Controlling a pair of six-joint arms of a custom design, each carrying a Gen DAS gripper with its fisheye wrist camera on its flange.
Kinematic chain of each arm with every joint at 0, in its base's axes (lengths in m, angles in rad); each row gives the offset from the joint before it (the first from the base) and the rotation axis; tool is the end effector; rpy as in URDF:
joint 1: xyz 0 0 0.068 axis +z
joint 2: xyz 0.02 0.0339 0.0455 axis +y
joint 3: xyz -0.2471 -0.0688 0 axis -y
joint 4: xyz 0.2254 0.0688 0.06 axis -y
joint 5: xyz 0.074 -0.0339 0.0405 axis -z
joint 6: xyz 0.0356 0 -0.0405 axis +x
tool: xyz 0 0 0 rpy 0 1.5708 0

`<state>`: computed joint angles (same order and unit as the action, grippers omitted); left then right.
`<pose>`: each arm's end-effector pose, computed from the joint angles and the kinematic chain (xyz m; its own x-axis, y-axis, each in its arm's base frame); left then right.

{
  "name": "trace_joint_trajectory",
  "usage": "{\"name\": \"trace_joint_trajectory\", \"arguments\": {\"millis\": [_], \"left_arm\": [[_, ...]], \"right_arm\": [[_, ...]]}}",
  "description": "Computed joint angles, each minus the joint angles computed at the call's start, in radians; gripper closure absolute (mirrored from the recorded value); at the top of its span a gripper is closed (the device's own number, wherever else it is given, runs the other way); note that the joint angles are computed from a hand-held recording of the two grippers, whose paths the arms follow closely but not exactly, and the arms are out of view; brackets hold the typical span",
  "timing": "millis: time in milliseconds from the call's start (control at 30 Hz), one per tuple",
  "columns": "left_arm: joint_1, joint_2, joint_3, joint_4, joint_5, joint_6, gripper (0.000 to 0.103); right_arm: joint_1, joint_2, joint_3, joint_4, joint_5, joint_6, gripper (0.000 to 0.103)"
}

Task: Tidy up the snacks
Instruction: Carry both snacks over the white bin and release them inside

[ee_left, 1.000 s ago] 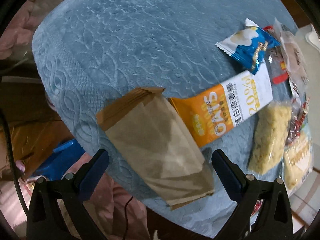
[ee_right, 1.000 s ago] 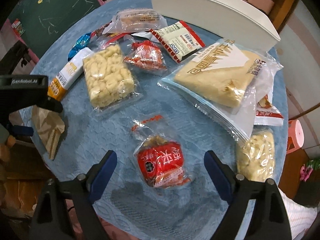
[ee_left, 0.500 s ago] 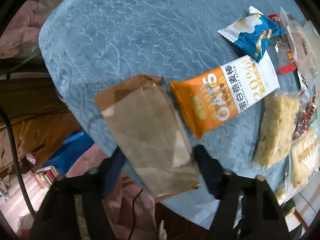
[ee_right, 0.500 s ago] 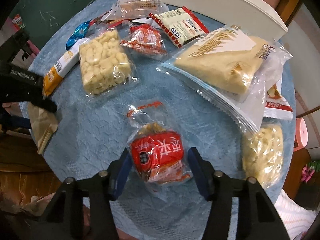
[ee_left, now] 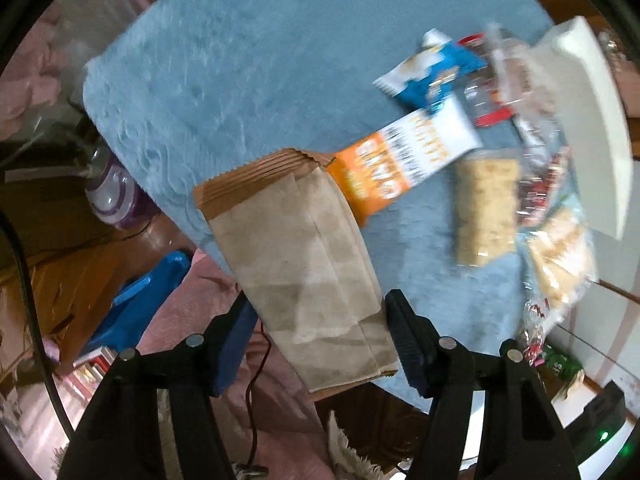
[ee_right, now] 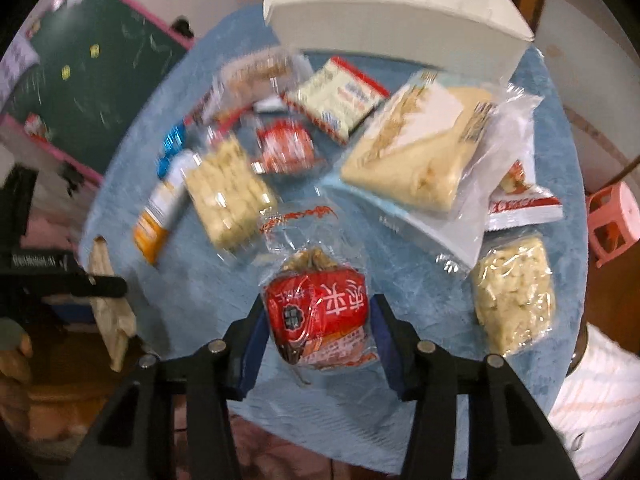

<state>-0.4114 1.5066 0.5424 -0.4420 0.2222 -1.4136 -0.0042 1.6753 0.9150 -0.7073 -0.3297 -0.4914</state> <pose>0.1799 -0.0871 0.1019 -0.5595 -0.8070 0.1891 -0.8268 0.5273 -0.1959 0.2616 0.0104 0.1403 -0.8631 -0.4428 -0.2428 -0.4952 0.8363 0.2353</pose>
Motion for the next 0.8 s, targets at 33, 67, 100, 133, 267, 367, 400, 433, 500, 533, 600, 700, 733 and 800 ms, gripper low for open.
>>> {"name": "trace_joint_trajectory", "arguments": {"millis": [33,67,100,133,267,367,400,433,500,533,600,700,733,800], "left_arm": [[0.004,-0.023,0.023,-0.033,-0.013,0.019,0.039],[0.007,-0.048,0.062,-0.083,-0.029,0.039,0.039],[0.001,-0.074,0.103,-0.135,-0.047,0.052,0.039],[0.003,-0.115,0.126,-0.190,-0.060,0.072,0.039],[-0.011,-0.121,0.327,-0.332,-0.150,0.167,0.039],[-0.024,-0.128,0.498,-0.460,-0.227,0.267,0.039],[-0.022,-0.100,0.581,-0.491,-0.256,0.324,0.039],[-0.019,-0.087,0.626,-0.511,-0.272,0.359,0.039],[-0.006,-0.008,0.788,-0.553,-0.314,0.470,0.039],[0.002,0.030,0.862,-0.569,-0.329,0.519,0.039],[0.017,0.121,1.020,-0.593,-0.354,0.615,0.039],[0.056,0.269,1.294,-0.654,-0.360,0.747,0.039],[0.058,0.316,1.381,-0.680,-0.365,0.770,0.039],[0.082,0.455,1.630,-0.754,-0.366,0.846,0.039]], "right_arm": [[-0.005,-0.012,0.019,-0.027,-0.019,0.015,0.053],[-0.022,-0.020,0.052,-0.066,-0.042,0.017,0.053],[-0.038,-0.029,0.094,-0.110,-0.071,0.023,0.053],[-0.050,-0.032,0.132,-0.146,-0.094,0.029,0.053],[-0.062,-0.037,0.301,-0.266,-0.175,0.091,0.053],[-0.042,-0.037,0.414,-0.292,-0.216,0.170,0.053],[-0.036,-0.027,0.460,-0.298,-0.225,0.195,0.053],[-0.030,-0.014,0.498,-0.298,-0.231,0.220,0.053],[-0.026,0.016,0.593,-0.313,-0.237,0.262,0.053],[-0.029,0.035,0.646,-0.330,-0.237,0.275,0.053],[-0.020,0.086,0.763,-0.344,-0.217,0.321,0.053],[-0.005,0.166,0.929,-0.368,-0.168,0.374,0.053],[0.001,0.204,1.001,-0.383,-0.153,0.389,0.053],[0.016,0.303,1.184,-0.430,-0.124,0.427,0.053]]}}
